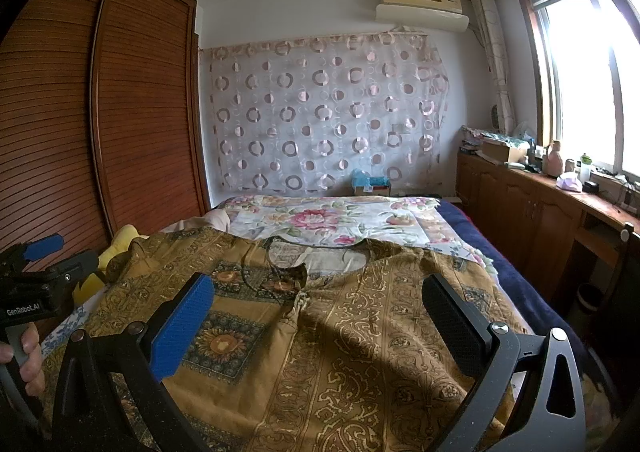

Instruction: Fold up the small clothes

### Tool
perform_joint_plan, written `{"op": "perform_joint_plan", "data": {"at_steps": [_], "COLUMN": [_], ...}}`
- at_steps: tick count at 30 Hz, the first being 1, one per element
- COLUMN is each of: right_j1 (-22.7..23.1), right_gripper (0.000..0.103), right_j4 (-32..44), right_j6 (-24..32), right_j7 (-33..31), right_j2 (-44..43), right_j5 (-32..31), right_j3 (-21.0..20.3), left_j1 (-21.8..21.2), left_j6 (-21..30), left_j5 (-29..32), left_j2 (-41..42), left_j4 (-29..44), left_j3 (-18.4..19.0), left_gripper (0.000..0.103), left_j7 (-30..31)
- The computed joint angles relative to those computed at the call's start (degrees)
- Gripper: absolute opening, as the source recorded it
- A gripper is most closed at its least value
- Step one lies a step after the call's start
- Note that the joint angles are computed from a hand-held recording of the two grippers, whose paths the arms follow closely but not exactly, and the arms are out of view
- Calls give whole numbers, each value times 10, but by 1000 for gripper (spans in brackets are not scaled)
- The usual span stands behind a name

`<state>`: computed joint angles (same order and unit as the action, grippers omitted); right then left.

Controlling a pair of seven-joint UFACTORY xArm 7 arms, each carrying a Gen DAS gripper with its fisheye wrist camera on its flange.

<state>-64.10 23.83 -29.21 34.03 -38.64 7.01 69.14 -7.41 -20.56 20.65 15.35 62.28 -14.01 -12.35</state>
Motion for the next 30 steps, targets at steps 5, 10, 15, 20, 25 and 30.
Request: {"op": "perform_joint_plan", "data": {"at_steps": [5,10,15,20,25,30], "right_j1": [-1,-2,1,1,2,1], "right_gripper": [103,103,103,103,103,103], "right_j4": [1,1,-2,-1,1,3], "right_j6": [0,-1,-3,-2,0,2], "right_j7": [0,-1,-2,-3,-7,-8], "right_j2": [0,-1,0,-1,1,4], "right_j5": [0,0,-1,0,0,-1], "right_j3": [1,3,0,0,0,1], "left_j1": [-1,-2,-1,-2,29,58], "left_j6": [-1,-1,-1,-2,1,12], "left_j5": [0,-1,1,0,30,68], "left_j2": [0,0,0,0,-7,-1], "left_j4": [0,0,0,-1,-7,5], "left_j3": [1,3,1,2,-18,-35], "left_gripper": [103,103,103,103,103,103], "left_j7": [-1,0,-2,-1,-24,-53]}}
